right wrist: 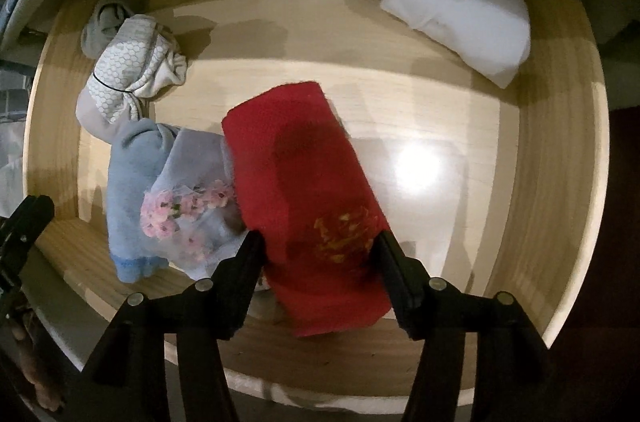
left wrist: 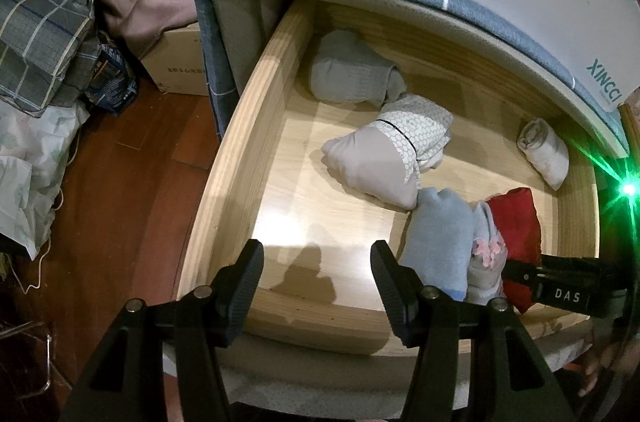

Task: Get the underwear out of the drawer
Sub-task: 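Lower the right gripper onto the red folded underwear and grasp it, then lower the left gripper onto the light blue underwear and grasp it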

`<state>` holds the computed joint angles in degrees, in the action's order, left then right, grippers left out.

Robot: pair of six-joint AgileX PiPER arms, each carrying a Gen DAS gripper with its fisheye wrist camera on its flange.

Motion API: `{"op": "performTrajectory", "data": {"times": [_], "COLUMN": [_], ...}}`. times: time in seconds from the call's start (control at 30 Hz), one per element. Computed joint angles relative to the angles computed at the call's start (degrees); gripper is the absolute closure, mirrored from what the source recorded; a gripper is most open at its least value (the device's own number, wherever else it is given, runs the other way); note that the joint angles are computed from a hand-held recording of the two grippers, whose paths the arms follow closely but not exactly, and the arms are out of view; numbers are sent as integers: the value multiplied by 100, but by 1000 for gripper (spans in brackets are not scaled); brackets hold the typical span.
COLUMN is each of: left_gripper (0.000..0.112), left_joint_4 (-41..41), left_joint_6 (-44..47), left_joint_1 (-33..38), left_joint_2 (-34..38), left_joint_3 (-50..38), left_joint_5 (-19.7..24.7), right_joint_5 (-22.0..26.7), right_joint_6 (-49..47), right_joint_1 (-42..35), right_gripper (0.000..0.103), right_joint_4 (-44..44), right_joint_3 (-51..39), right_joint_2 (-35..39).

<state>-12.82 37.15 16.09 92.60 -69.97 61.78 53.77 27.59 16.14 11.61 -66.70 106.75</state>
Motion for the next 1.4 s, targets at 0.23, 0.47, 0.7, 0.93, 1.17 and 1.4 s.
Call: {"op": "performTrajectory", "data": {"times": [0.23,0.47,0.7,0.93,1.17,1.4], "left_gripper": [55,55,55,55,55,55], "left_joint_4": [77,131,142,56,-4,180], "left_joint_6": [46,53,113,382,430,136], "left_joint_1": [-24,-72,-159,-228,-343,-775], "left_joint_2": [28,27,-23,-2,113,62], "left_joint_3": [-35,18,85,103,-14,129], "left_joint_5": [36,-13,-6,190,521,676], "right_joint_5": [76,-137,-336,-338,-492,-284], "right_joint_6": [247,342,767,1314,1505,1422], "right_joint_1": [253,109,38,200,334,258], "right_gripper": [52,54,55,56,56,56], "right_joint_4": [-260,-155,-421,-801,-883,-904], "right_joint_3": [-505,-99,373,437,638,638], "right_joint_2": [613,410,177,197,55,-145]}}
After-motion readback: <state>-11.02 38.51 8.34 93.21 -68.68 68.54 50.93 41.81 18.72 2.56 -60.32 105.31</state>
